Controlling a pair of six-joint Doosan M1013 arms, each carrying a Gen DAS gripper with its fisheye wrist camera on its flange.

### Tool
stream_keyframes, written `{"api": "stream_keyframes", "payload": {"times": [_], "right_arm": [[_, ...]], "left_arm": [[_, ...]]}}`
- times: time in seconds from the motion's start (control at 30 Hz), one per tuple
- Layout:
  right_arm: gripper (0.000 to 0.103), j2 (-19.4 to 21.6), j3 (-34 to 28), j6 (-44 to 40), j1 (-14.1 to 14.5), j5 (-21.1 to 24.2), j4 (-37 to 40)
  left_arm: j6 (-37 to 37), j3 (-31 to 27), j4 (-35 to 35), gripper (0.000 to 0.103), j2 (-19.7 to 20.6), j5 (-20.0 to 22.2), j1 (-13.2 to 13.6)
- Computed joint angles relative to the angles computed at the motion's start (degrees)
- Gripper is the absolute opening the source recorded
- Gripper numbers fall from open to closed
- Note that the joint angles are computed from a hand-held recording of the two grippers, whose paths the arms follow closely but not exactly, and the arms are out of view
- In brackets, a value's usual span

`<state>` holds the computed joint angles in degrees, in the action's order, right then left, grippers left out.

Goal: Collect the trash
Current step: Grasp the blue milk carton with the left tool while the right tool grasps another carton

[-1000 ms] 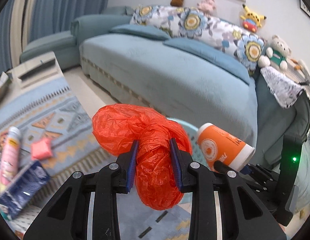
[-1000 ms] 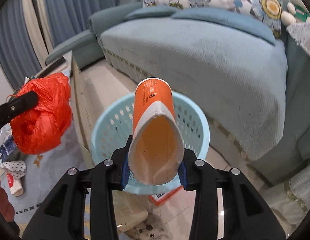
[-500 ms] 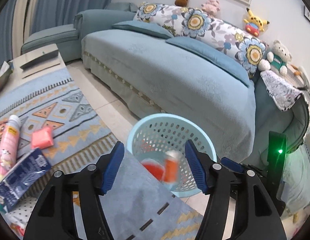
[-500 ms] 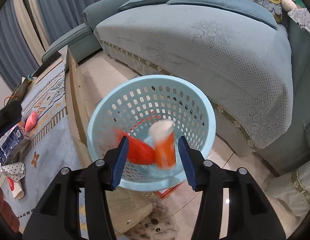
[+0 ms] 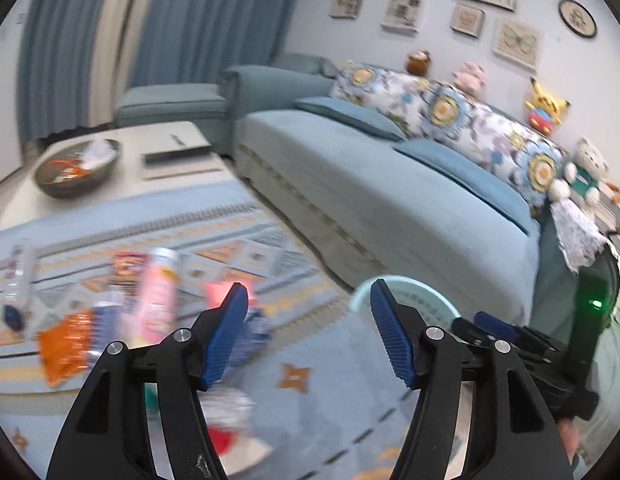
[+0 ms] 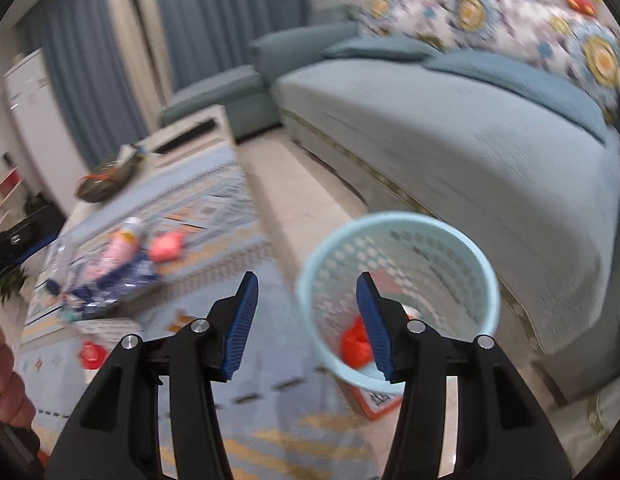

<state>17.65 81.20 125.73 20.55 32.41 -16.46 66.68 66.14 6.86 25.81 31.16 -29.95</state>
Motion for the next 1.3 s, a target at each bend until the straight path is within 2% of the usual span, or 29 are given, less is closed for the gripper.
{"api": "stream_keyframes", "payload": {"times": [0.1,0.17,0.27,0.43,0.53,0.6,0.63,0.73,0.8,0.87,0.97,1.0,1.03,1.2,1.3], "right_arm": [[0.048,0.9,-1.7,-3.6,2.0,-1.9,1.7],[0.054,2.0,-3.5,-4.6,3.4,-1.4,1.3],[0.055,3.7,-6.0,-7.5,4.8,-1.4,3.5],[0.056,7.1,-10.3,-8.5,6.6,0.6,6.3],[0.066,9.3,-12.8,-7.0,7.3,2.2,7.3],[0.067,10.5,-14.0,-4.0,7.7,3.5,6.3],[0.067,11.1,-14.7,-3.2,7.6,4.1,7.4],[0.067,12.4,-15.9,-4.0,6.8,5.1,14.6],[0.067,13.3,-16.9,-2.9,6.3,6.3,18.5],[0.067,14.1,-17.8,-1.2,6.1,7.3,19.8],[0.067,15.2,-18.9,-0.9,5.6,8.9,24.6],[0.067,15.5,-19.1,-1.1,5.5,9.1,25.8],[0.067,15.7,-19.3,-1.0,5.4,9.4,26.7],[0.067,17.5,-21.3,-0.6,5.4,11.0,28.5],[0.067,18.6,-22.4,-1.9,4.9,12.2,32.4]], "left_arm": [[-4.3,2.1,4.8,0.063,-1.8,-0.1,1.5],[-7.6,2.9,8.7,0.063,-2.4,1.2,2.7],[-11.0,3.2,11.2,0.063,-2.5,3.4,4.4],[-6.2,2.5,2.6,0.063,-0.6,7.9,8.2],[-2.8,2.2,-2.9,0.063,0.9,9.2,9.7],[0.5,1.3,-7.2,0.063,2.0,10.7,10.1],[3.3,0.3,-10.9,0.063,3.0,11.9,10.7],[5.1,0.2,-14.3,0.063,3.8,12.7,11.5],[4.2,-0.1,-12.8,0.061,4.1,13.0,11.4],[5.3,-0.2,-14.8,0.052,4.4,13.6,11.9],[5.7,-0.7,-17.1,0.048,4.8,14.5,12.4],[5.3,-0.7,-17.0,0.044,4.9,15.0,12.4],[4.8,-1.0,-17.0,0.035,5.1,15.8,12.5],[2.9,-1.0,-15.6,0.034,5.1,16.2,12.7],[1.2,-0.9,-13.3,0.034,4.8,16.0,12.5]]}}
